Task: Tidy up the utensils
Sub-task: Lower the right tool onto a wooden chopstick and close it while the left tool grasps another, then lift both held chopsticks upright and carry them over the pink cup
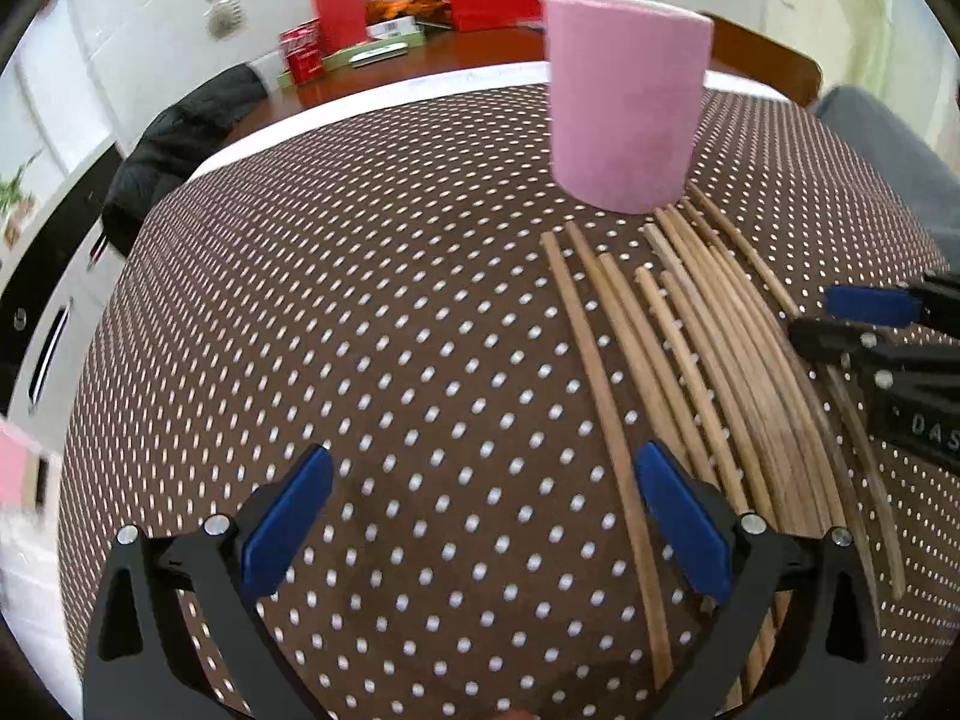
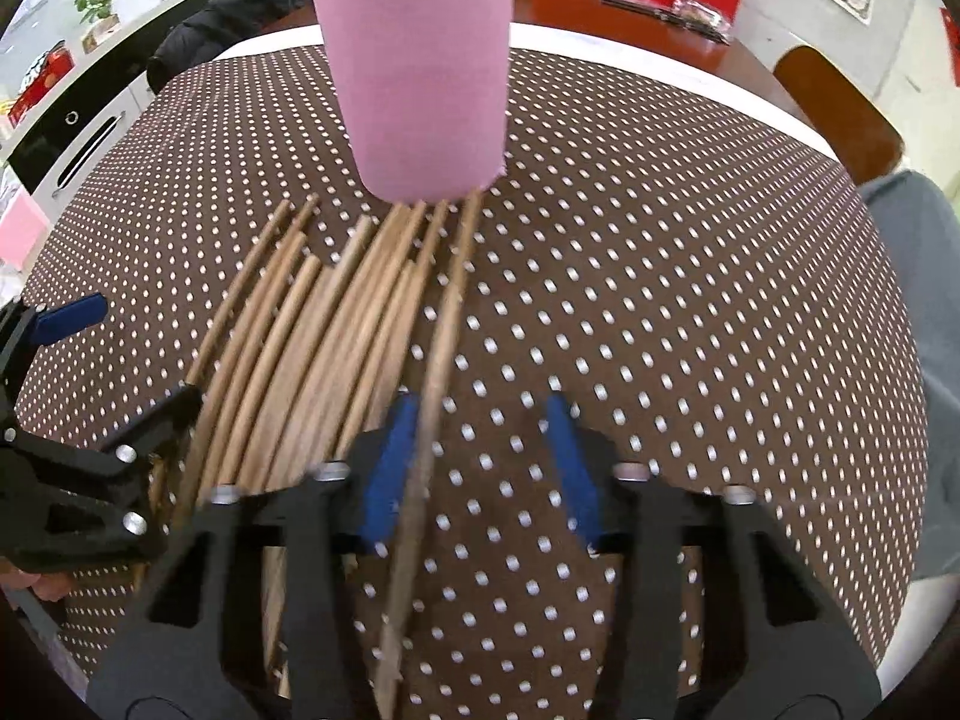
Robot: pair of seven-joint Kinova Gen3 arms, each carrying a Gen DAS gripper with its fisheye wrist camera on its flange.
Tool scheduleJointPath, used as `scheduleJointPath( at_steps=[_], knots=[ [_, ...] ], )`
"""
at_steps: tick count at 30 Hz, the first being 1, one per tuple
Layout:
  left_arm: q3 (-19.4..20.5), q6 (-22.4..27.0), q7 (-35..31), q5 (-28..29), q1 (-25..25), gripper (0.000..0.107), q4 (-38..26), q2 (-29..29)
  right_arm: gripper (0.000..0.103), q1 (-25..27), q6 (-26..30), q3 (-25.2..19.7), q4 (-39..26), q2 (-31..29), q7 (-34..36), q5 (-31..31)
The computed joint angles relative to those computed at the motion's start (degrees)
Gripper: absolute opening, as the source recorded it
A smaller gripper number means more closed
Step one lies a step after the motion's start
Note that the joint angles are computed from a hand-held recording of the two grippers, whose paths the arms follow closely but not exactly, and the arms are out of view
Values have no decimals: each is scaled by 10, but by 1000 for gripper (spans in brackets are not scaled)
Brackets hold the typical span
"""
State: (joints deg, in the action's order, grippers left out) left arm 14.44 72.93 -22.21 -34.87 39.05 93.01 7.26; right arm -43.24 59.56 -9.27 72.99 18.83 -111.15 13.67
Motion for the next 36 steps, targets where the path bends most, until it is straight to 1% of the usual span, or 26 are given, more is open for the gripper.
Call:
scheduleJointPath(
  at_steps=[1,2,3,4,5,6,7,9,10,12,14,15,16,17,19,22,25,26,27,28,29,30,32,34,35,36],
  knots=[
    [3,-10,-10,12,-14,90,-2,-2,18,6,-2,-2,-3,2,8,-7],
    [7,-30,-21,33,-30,83,0,-12,14,11,-3,-3,-2,1,14,-12],
    [5,-49,-29,45,-36,67,7,-21,10,20,-7,-6,-1,0,22,-22],
    [-3,-59,-42,47,-31,45,12,-25,7,30,-14,-13,4,-3,26,-30],
    [0,-61,-48,48,-32,34,11,-27,6,46,-24,-22,14,-8,30,-41],
    [2,-58,-48,48,-32,10,9,-26,6,54,-37,-23,26,-14,35,-52],
    [3,-57,-48,51,-34,5,8,-27,6,54,-48,-16,36,-20,40,-65],
    [3,-68,-41,59,-39,5,17,-37,6,61,-74,-10,60,-34,51,-91],
    [5,-74,-26,56,-39,5,27,-47,6,55,-88,5,73,-43,63,-114],
    [15,-78,4,41,-38,5,38,-62,6,24,-110,56,92,-57,87,-152],
    [28,-79,39,19,-38,5,46,-78,6,0,-137,97,116,-75,116,-197],
    [35,-80,53,7,-38,5,50,-85,6,-6,-150,111,128,-84,129,-217],
    [44,-72,72,-11,-38,5,49,-91,6,-4,-163,113,141,-94,147,-240],
    [52,-71,90,-25,-39,5,52,-97,6,9,-181,105,153,-106,165,-264],
    [68,-66,124,-52,-40,5,55,-107,6,45,-212,71,182,-130,203,-310],
    [86,-75,162,-94,-45,5,58,-124,6,125,-255,0,198,-153,263,-380],
    [60,-92,182,-151,-13,5,59,-138,6,204,-309,-76,198,-164,327,-450],
    [64,-101,188,-175,-18,5,58,-139,6,231,-327,-101,196,-165,349,-473],
    [77,-121,193,-198,-34,5,59,-145,6,254,-345,-127,201,-171,371,-497],
    [95,-144,192,-221,-60,5,54,-151,6,277,-366,-150,197,-168,395,-520],
    [103,-167,195,-245,-80,5,56,-158,6,289,-387,-163,185,-160,417,-543],
    [116,-190,198,-268,-106,5,54,-161,6,290,-404,-167,171,-150,437,-566],
    [144,-237,212,-314,-160,5,39,-158,6,262,-442,-144,155,-138,468,-597],
    [172,-284,229,-361,-213,5,25,-149,6,228,-469,-116,122,-111,466,-595],
    [184,-307,238,-384,-239,5,22,-144,6,227,-472,-114,113,-106,451,-585],
    [201,-323,250,-408,-266,5,18,-137,6,232,-482,-123,99,-92,428,-566]
  ],
)
